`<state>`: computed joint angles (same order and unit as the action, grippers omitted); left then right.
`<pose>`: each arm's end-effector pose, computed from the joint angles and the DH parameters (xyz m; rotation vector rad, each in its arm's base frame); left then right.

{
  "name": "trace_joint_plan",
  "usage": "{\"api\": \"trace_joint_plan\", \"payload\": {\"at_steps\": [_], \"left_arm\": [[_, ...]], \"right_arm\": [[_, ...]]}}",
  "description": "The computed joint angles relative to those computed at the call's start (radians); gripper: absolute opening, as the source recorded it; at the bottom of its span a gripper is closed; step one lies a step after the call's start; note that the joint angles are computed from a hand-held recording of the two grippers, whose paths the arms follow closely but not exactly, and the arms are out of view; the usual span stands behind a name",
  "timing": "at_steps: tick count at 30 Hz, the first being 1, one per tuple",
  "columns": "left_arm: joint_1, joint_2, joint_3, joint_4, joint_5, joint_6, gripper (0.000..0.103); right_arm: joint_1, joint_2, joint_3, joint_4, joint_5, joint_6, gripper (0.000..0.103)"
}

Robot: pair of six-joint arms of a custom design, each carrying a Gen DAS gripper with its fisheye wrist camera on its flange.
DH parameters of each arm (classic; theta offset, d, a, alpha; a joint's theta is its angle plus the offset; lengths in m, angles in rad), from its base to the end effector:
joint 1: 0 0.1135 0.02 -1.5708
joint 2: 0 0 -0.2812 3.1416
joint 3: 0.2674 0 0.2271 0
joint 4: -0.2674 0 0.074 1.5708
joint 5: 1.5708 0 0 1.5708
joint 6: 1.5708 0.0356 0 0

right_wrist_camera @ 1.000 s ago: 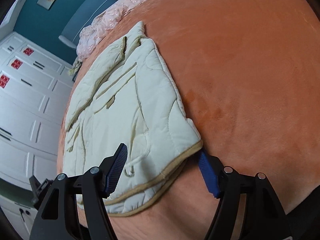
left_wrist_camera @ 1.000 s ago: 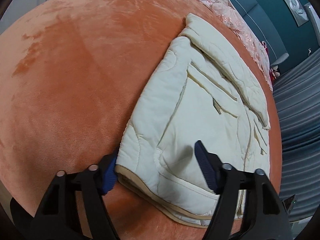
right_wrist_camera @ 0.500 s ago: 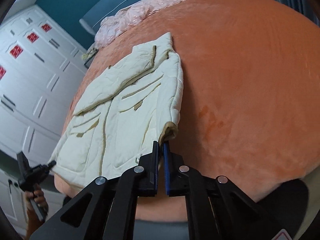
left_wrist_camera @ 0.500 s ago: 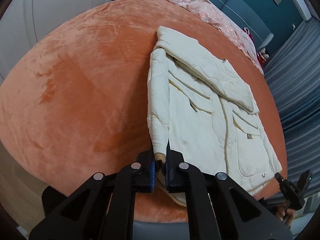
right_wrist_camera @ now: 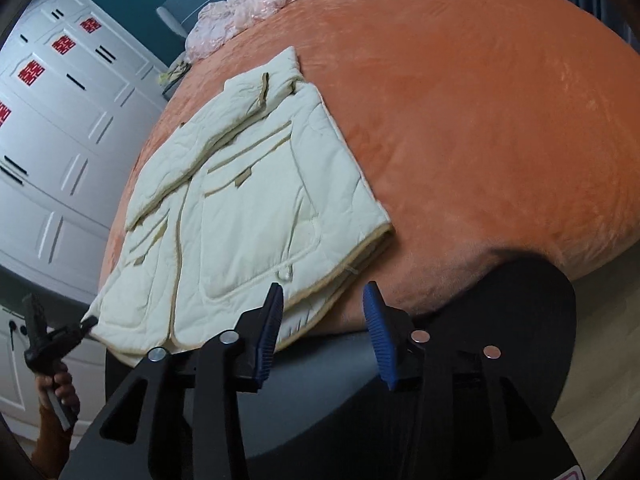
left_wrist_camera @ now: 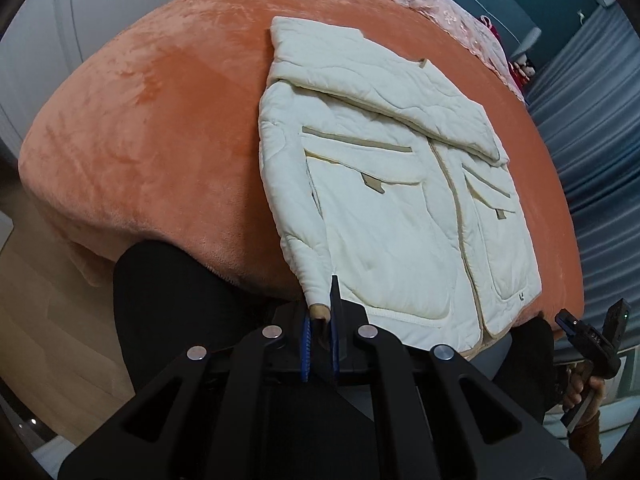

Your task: Fold large clothes

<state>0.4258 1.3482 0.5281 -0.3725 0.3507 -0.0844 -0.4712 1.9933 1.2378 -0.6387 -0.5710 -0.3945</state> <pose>0.1789 0.0677 0.1687 -0.5898 2.6229 -0.3818 0.3243 -0.1436 0.1611 0.0332 2.6804 0.6145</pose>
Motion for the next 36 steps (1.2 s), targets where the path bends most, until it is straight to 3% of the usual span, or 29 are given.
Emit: {"api": "trace_joint_plan", "payload": {"at_steps": [2, 8, 17, 19, 23, 28, 33, 35, 36], "left_arm": [[0.013, -0.001, -0.020, 0.024, 0.003, -0.013, 0.006], [0.026, -0.013, -0.033, 0.028, 0.008, -0.032, 0.006], [0.019, 0.014, -0.039, 0.056, -0.010, -0.046, 0.006], [0.016, 0.007, -0.036, 0.051, -0.012, -0.050, 0.006], [0.016, -0.014, -0.028, 0.035, -0.013, -0.050, 0.006], [0.021, 0.000, -0.032, 0.044, -0.013, -0.045, 0.006], [0.030, 0.028, -0.048, 0.068, -0.010, -0.061, 0.006], [0.032, 0.027, -0.051, 0.070, -0.009, -0.064, 0.006], [0.031, 0.026, -0.051, 0.069, -0.009, -0.064, 0.006]], "right_arm": [[0.030, 0.049, 0.016, 0.084, 0.000, 0.072, 0.056], [0.087, 0.202, 0.122, 0.138, 0.076, 0.217, 0.057], [0.055, 0.262, 0.157, 0.150, -0.052, 0.278, 0.057], [0.071, 0.269, 0.163, 0.149, -0.051, 0.283, 0.051], [0.069, 0.238, 0.163, 0.140, -0.033, 0.288, 0.051], [0.018, 0.192, 0.131, 0.164, 0.007, 0.260, 0.066], [0.031, 0.313, 0.231, 0.060, -0.032, 0.272, 0.066], [0.051, 0.331, 0.227, 0.076, -0.049, 0.296, 0.066], [0.064, 0.325, 0.215, 0.098, -0.068, 0.299, 0.051]]}}
